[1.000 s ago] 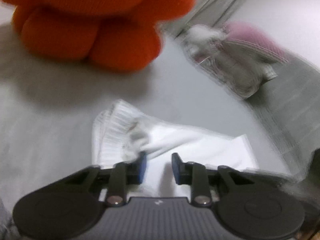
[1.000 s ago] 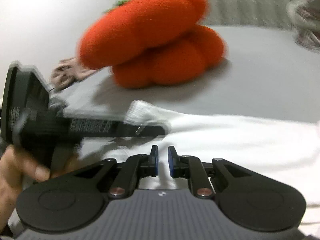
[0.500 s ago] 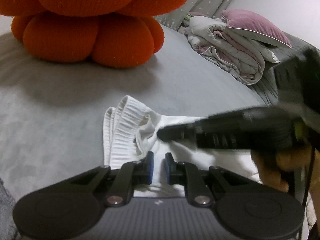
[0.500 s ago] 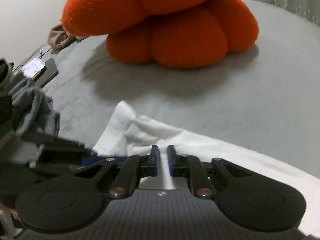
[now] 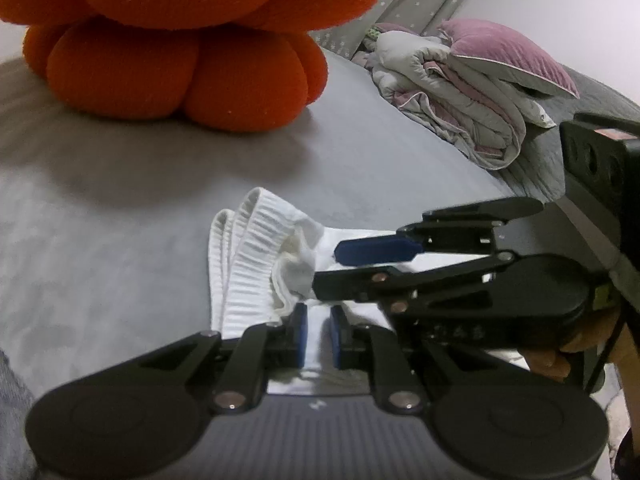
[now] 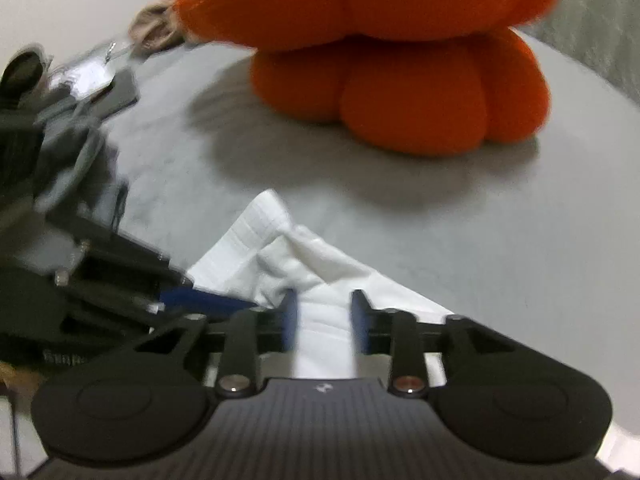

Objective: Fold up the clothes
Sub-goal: 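Bring the right gripper beside the left gripper over the folded waistband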

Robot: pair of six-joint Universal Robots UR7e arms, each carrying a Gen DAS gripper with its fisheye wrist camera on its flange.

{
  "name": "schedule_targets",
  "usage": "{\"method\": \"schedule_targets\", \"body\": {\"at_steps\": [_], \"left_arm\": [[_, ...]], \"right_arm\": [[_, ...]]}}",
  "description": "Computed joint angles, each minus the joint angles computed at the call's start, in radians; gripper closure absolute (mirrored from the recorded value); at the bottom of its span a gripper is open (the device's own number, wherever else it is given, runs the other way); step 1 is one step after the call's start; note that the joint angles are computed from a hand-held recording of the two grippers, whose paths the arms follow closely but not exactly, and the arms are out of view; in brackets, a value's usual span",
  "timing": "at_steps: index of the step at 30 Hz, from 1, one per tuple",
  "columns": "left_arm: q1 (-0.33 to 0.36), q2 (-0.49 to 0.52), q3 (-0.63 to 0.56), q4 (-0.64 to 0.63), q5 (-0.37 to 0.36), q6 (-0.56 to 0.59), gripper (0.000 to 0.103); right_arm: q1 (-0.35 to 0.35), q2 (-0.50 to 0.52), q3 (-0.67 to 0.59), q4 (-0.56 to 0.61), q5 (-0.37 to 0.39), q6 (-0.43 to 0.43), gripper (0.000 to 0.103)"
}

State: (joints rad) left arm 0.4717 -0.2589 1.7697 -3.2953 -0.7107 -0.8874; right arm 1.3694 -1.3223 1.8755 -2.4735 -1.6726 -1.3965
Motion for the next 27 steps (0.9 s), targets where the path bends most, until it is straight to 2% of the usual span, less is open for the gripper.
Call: {"method": "schedule_targets", "body": {"at_steps": [4, 6, 7, 9, 11, 16, 18, 19, 21, 22, 23, 24, 25, 27], "left_arm": [[-0.006, 0.002, 0.002, 0.005, 0.007, 0.004, 0.091], [-0.004, 0.002, -0.001, 0.008, 0.007, 0.009, 0.091], [-0.004, 0.003, -0.002, 0.01, 0.007, 0.009, 0.091], [-0.002, 0.002, -0.002, 0.009, 0.006, 0.009, 0.091], [-0.001, 0.001, 0.0, 0.005, 0.003, 0.006, 0.091], [-0.002, 0.001, -0.001, 0.009, 0.006, 0.001, 0.091], [-0.002, 0.0, -0.005, 0.02, 0.006, -0.005, 0.093], [-0.003, 0.0, -0.007, 0.027, 0.01, -0.007, 0.093], [-0.004, 0.0, -0.005, 0.023, 0.013, -0.021, 0.093], [-0.004, -0.002, -0.001, 0.019, 0.011, -0.031, 0.093], [-0.003, -0.005, 0.004, 0.014, 0.009, -0.037, 0.093], [-0.003, -0.008, 0.01, 0.007, 0.006, -0.041, 0.093], [-0.002, -0.011, 0.014, 0.001, 0.003, -0.05, 0.093], [-0.003, -0.018, 0.021, -0.003, 0.005, -0.073, 0.093]], "right_arm": [[0.002, 0.012, -0.009, -0.034, 0.007, -0.004, 0.064], [0.004, 0.02, -0.029, 0.012, 0.0, 0.014, 0.065], [0.005, 0.024, -0.039, 0.036, -0.004, 0.023, 0.076], [0.009, 0.025, -0.043, 0.052, -0.012, 0.018, 0.085], [0.013, 0.013, -0.016, 0.012, -0.011, -0.025, 0.096], [0.001, -0.016, 0.06, -0.143, 0.082, -0.136, 0.098], [-0.002, -0.014, 0.077, -0.164, 0.092, -0.157, 0.098], [-0.004, -0.013, 0.085, -0.174, 0.096, -0.168, 0.097], [-0.009, 0.012, 0.109, -0.275, 0.083, -0.176, 0.097], [-0.011, 0.025, 0.119, -0.326, 0.076, -0.18, 0.089], [-0.022, 0.017, 0.128, -0.355, 0.111, -0.169, 0.07], [-0.033, 0.01, 0.137, -0.384, 0.146, -0.156, 0.063], [-0.052, -0.013, 0.137, -0.378, 0.207, -0.126, 0.06], [-0.09, -0.062, 0.099, -0.29, 0.297, -0.008, 0.06]]}}
